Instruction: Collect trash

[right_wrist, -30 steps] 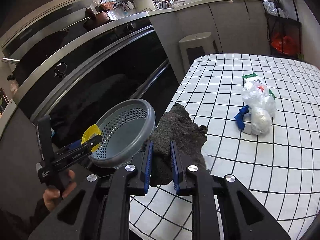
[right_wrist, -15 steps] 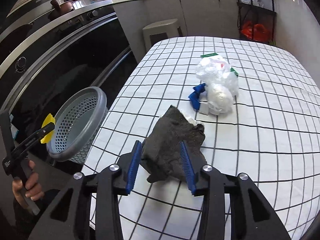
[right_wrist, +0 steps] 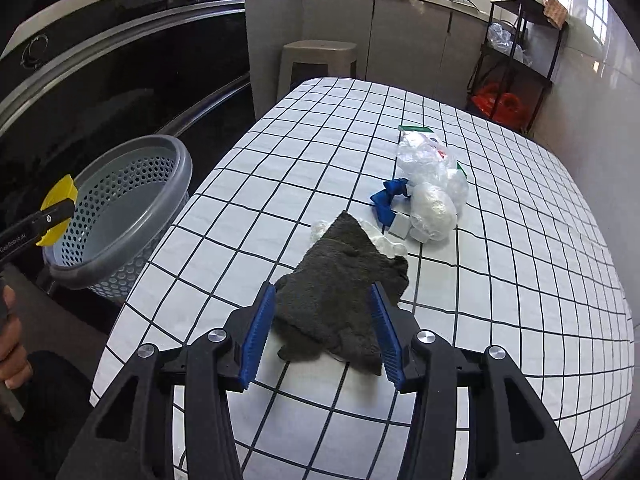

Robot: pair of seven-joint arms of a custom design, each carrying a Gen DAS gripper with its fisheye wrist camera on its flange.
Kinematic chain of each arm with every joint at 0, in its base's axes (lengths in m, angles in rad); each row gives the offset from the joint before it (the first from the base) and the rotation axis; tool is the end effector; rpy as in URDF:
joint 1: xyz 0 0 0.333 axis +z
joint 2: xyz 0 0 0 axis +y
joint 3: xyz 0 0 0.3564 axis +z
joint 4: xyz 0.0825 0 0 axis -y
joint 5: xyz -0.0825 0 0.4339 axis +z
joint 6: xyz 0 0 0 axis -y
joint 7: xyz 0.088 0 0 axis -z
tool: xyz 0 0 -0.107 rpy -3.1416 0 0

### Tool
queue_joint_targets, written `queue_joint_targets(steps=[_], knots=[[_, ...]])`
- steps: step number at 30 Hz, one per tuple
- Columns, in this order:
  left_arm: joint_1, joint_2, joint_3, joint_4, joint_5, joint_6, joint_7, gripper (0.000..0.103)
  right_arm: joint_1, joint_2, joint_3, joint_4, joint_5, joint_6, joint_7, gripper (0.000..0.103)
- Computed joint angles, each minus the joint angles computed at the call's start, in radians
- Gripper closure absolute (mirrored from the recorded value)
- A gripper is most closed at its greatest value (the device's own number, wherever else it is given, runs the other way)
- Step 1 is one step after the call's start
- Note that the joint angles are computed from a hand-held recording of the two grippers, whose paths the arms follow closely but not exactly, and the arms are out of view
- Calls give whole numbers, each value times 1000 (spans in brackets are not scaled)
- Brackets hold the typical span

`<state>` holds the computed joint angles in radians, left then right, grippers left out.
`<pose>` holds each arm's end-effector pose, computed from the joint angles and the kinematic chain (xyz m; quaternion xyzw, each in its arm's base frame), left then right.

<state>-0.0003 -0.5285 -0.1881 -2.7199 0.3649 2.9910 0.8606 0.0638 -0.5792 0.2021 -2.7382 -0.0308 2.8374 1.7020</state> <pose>0.4170 -0.1081 0.4755 -0.7016 0.5924 -0.3024 0.2557 0.4024 0.1131 0.4713 -0.7201 0.6089 -0.2358 0.2347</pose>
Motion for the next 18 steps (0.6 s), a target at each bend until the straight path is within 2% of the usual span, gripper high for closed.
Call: queue_joint_targets(steps=[2, 4, 5, 9, 18], knots=[[-1, 1, -2, 2, 2, -2, 0, 31, -37, 16, 61, 19, -43, -21, 38, 57], [3, 0, -8, 3, 7, -2, -3, 31, -62, 38, 99, 36, -88, -47, 80, 71], [7, 0, -12, 4, 10, -3, -6, 31, -56, 54, 96, 47, -97, -68, 89, 82], [5, 1, -9, 4, 14, -5, -7, 31, -16, 60, 49, 35, -107, -43, 103, 90], [2, 2, -15, 6, 20, -10, -11, 31, 24, -43, -17, 5, -44, -19, 49, 96]])
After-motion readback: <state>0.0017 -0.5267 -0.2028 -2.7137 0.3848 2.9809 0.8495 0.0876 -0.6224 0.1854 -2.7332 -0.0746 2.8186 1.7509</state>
